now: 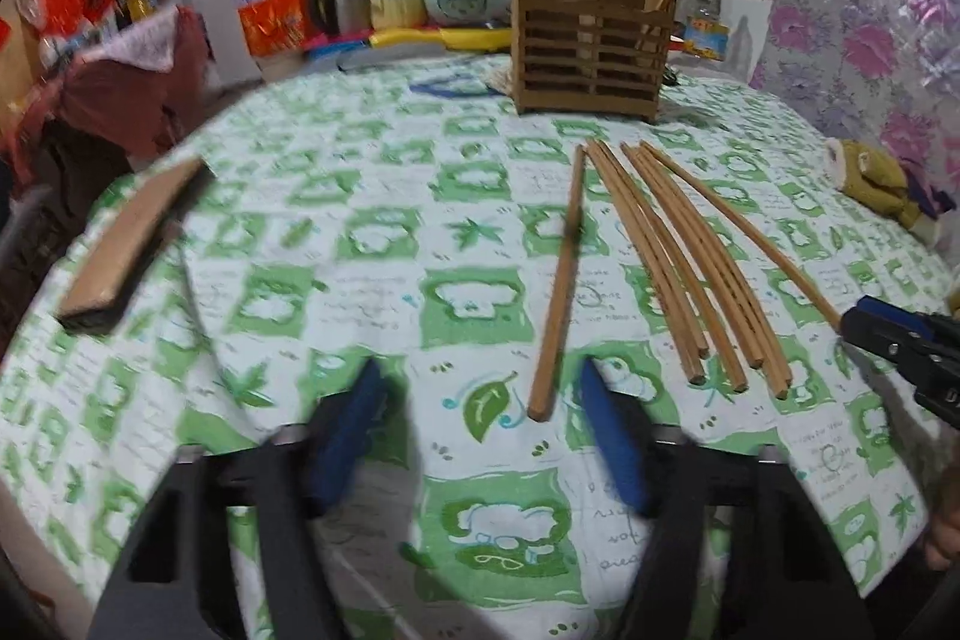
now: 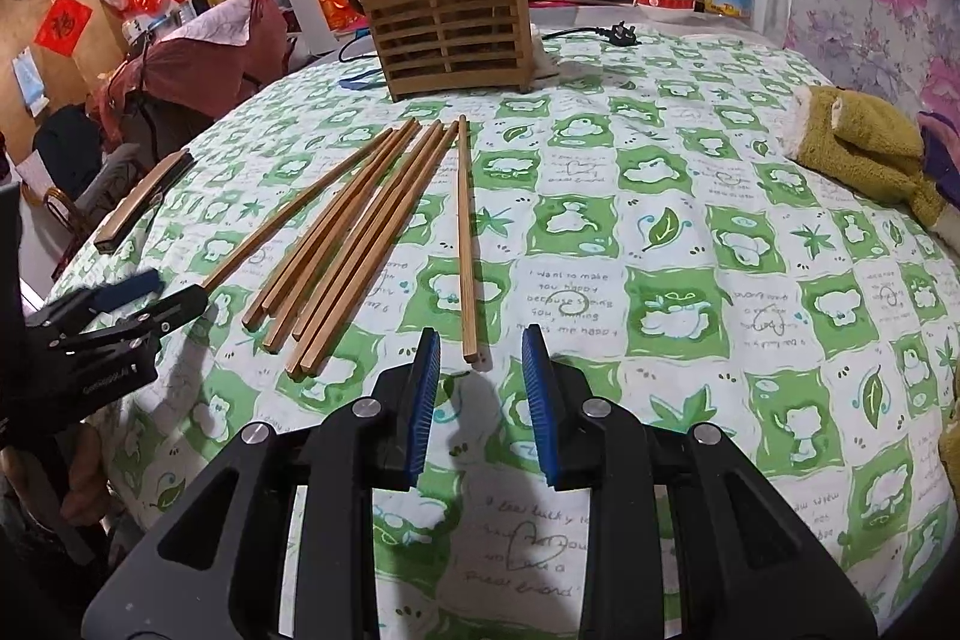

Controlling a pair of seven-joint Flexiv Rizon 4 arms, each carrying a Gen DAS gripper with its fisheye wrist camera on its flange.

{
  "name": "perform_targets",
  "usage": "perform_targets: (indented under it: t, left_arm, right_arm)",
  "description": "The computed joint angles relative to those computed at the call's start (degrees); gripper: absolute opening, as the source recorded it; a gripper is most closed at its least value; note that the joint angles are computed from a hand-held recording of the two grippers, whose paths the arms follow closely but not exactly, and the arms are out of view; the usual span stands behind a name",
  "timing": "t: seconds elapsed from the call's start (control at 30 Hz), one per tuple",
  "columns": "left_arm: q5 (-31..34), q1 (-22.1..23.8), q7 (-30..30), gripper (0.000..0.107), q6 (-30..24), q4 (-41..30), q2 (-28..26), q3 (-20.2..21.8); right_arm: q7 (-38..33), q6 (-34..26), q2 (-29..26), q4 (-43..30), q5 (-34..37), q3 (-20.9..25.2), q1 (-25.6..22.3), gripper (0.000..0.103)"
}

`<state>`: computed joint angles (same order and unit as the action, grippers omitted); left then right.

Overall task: Organize utensils
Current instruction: 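Close the right tool on a chopstick while the left tool grasps another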

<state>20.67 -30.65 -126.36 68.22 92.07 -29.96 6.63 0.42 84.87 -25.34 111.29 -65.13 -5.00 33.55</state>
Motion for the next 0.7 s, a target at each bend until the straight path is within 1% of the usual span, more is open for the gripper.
perform_targets:
  t: [0.03,0.07,0.13,0.2,0.23,0.3,0.4,0.5,0.67,0.7]
  left_arm:
    - [0.5,-0.3,-0.7,0.052,0.6,0.0,0.0,0.5]
    - [0.1,0.2,0.0,0.047,1.3,0.4,0.0,-0.2]
    - [0.8,-0.3,0.5,0.04,1.4,0.1,-0.2,0.1]
    - [1.2,-0.7,1.2,0.031,1.4,-0.1,-0.3,0.1]
    - [1.4,-1.0,1.3,0.029,1.5,-0.3,-0.4,0.2]
    - [1.6,-1.1,1.6,0.021,1.8,-0.3,-0.5,0.2]
    - [1.5,-1.3,1.6,0.018,2.2,-0.3,-0.6,0.4]
    - [1.5,-1.6,1.6,0.018,2.0,-0.4,-0.7,0.7]
    - [1.3,-1.6,1.3,0.019,1.7,-0.6,-0.7,0.7]
    - [1.1,-1.5,1.3,0.019,1.8,-0.5,-0.8,0.5]
  right_arm:
    - [0.0,0.3,-0.1,0.0,0.0,0.0,-0.1,0.031]
    - [-0.2,0.5,-0.1,0.0,0.0,0.0,-0.2,0.031]
    - [-0.4,0.6,-0.2,-0.1,0.2,0.0,-0.1,0.033]
    - [-0.4,1.1,-0.3,-0.1,0.0,-0.4,0.0,0.033]
    - [-0.4,1.2,-0.3,-0.1,-0.1,-0.5,0.2,0.033]
    - [-0.8,1.0,-0.4,-0.2,0.1,-0.4,0.2,0.033]
    - [-1.5,0.4,-0.5,-0.4,0.5,-0.4,0.4,0.033]
    - [-2.3,-0.9,-0.5,-0.9,1.2,0.1,0.5,0.033]
    - [-6.6,-4.9,-1.1,-2.2,5.3,2.6,0.2,0.031]
    - [-8.5,-5.9,-1.3,-2.5,7.2,3.6,-0.1,0.028]
